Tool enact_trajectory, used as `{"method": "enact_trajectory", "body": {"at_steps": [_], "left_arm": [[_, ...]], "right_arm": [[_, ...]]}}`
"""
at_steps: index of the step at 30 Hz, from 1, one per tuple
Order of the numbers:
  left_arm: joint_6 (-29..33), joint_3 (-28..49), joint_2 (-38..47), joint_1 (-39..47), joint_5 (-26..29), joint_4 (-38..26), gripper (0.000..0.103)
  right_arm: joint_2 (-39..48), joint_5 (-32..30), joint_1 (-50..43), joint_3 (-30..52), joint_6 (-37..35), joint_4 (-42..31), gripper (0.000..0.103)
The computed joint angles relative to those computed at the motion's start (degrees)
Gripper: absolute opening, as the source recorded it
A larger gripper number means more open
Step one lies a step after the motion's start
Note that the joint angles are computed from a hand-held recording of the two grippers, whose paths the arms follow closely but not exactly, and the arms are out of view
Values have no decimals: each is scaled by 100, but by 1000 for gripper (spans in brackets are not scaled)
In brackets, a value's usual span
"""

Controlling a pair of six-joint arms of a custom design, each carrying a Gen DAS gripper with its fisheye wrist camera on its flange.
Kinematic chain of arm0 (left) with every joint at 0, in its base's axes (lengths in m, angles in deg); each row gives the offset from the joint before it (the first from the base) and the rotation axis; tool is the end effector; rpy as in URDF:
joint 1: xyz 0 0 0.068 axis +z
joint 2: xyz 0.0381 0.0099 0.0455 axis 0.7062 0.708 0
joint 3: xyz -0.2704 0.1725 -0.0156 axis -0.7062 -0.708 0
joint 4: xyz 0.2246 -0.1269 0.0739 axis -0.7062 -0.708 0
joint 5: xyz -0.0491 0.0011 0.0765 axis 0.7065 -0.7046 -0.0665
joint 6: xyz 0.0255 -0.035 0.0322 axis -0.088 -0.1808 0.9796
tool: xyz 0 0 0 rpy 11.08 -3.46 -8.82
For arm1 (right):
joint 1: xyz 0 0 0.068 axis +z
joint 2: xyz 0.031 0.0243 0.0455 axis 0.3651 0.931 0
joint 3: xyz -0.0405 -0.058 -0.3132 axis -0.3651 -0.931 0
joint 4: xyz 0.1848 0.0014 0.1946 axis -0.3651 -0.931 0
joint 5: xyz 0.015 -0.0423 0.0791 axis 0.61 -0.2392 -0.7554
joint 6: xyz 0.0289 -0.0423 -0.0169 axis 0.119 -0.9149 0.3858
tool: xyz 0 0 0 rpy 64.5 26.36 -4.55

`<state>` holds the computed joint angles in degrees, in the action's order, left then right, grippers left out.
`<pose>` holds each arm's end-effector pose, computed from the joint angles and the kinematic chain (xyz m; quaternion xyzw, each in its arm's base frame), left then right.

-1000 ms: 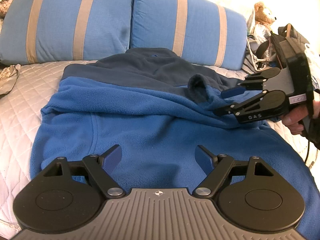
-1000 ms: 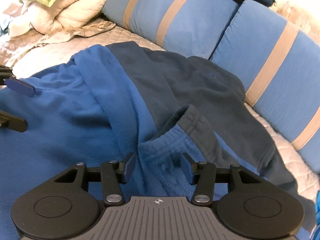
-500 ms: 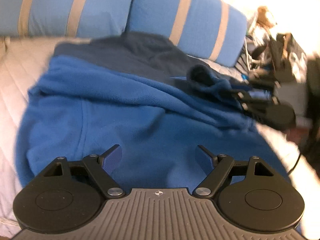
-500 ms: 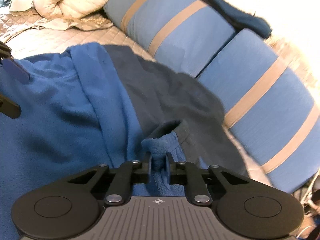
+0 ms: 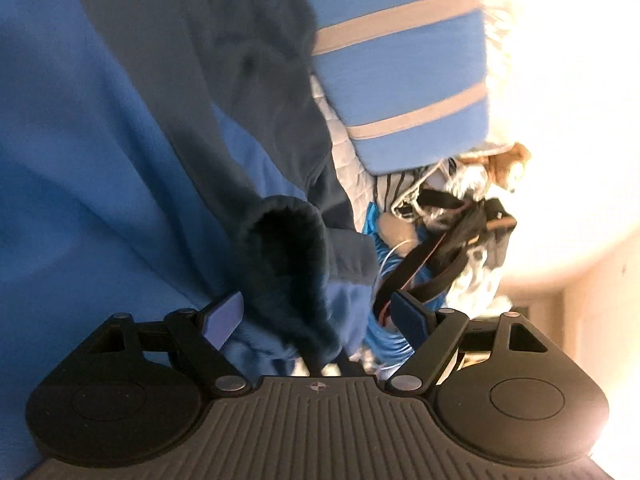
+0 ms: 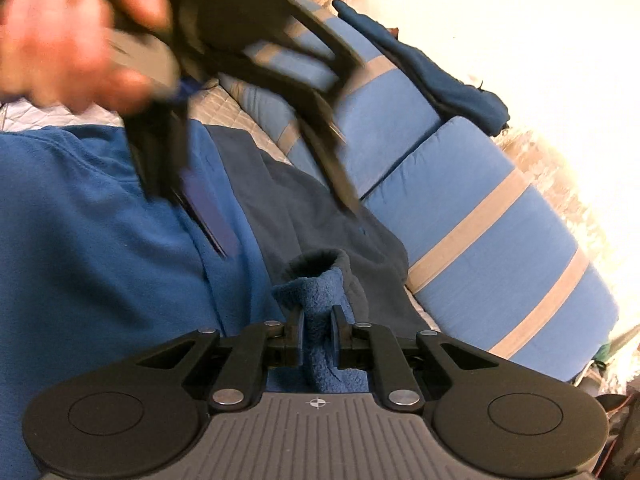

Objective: Fold clothes

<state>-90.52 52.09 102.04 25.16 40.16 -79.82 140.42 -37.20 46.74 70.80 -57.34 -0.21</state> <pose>0.3260 -0.1467 0.2140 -0.0794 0.8427 -0.5304 0.0476 0.1581 0.0634 0.2201 -0.3379 0.7856 -0.1506 0.4960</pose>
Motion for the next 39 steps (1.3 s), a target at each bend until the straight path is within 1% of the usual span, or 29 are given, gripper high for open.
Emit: {"method": "enact_trajectory", "body": {"at_steps": [1,4,6,7,8,9,10,11,12,13,14,17,20,21,22,23,24,25,26,29,31,32,34,35,38,39], "left_arm": [[-172,-4,73,-44,-44,20,81],[-296,202,258,-155,-180,-492,79],[-506,63,260,-182,-166,-265,79],[-606,-7,261,-194,-159,-137,77],[-677,-66,255,-193,-155,12,67],[-720,-94,242,-183,-169,102,60],[-741,-102,234,-175,-193,152,50],[-673,-48,234,-172,-260,71,39],[-550,-9,200,-171,-355,-36,33],[-422,32,168,-171,-439,-138,22],[-278,75,138,-177,-492,-227,17],[39,124,-9,-200,-621,-310,16],[9,54,-144,-205,-577,-54,15],[-46,41,-188,-207,-559,31,15],[-87,12,-251,-186,-527,113,15],[-118,-54,-330,-132,-464,215,15],[-191,-83,-377,-109,-424,331,15],[-272,-113,-424,-84,-382,457,15],[-370,-147,-471,-57,-330,605,15],[-760,-224,-562,13,-164,1179,15],[-1099,-321,-642,106,-21,1680,15],[-1260,-368,-679,147,38,1923,15],[-1593,-437,-725,237,145,2439,15],[-1761,-462,-735,285,197,2706,15],[-2219,-555,-752,457,328,3444,15],[-2386,-580,-751,510,340,3674,15]], "right_arm": [[-15,72,67,-36,-12,36,15],[-50,241,237,-142,-101,135,15],[-70,298,290,-181,-124,196,15],[-71,327,313,-188,-128,218,15],[-70,373,354,-203,-157,259,15],[-69,415,395,-217,-185,299,15],[-66,433,436,-225,-198,325,15],[-55,487,501,-242,-229,362,15],[-43,541,567,-259,-260,399,15],[-33,596,632,-275,-288,434,15],[-38,652,697,-289,-298,450,15],[-53,774,863,-313,-299,459,15],[-101,805,867,-362,-250,544,17],[-138,828,853,-388,-228,578,20],[-162,919,837,-438,-209,655,34],[-182,1008,818,-490,-196,744,45],[-187,1077,755,-589,-228,946,69],[-180,1073,605,-721,-292,1231,83],[-127,1010,363,-849,-333,1522,86],[273,782,-625,-1065,-169,2175,87],[573,592,-1356,-1231,-13,2773,87],[765,498,-1716,-1292,90,3076,87],[958,190,-2487,-1292,501,3278,88],[1026,-99,-2971,-1221,801,3227,89],[1154,-1312,-4314,-787,1631,2593,90],[1243,-1615,-4606,-613,1850,2391,92]]}}
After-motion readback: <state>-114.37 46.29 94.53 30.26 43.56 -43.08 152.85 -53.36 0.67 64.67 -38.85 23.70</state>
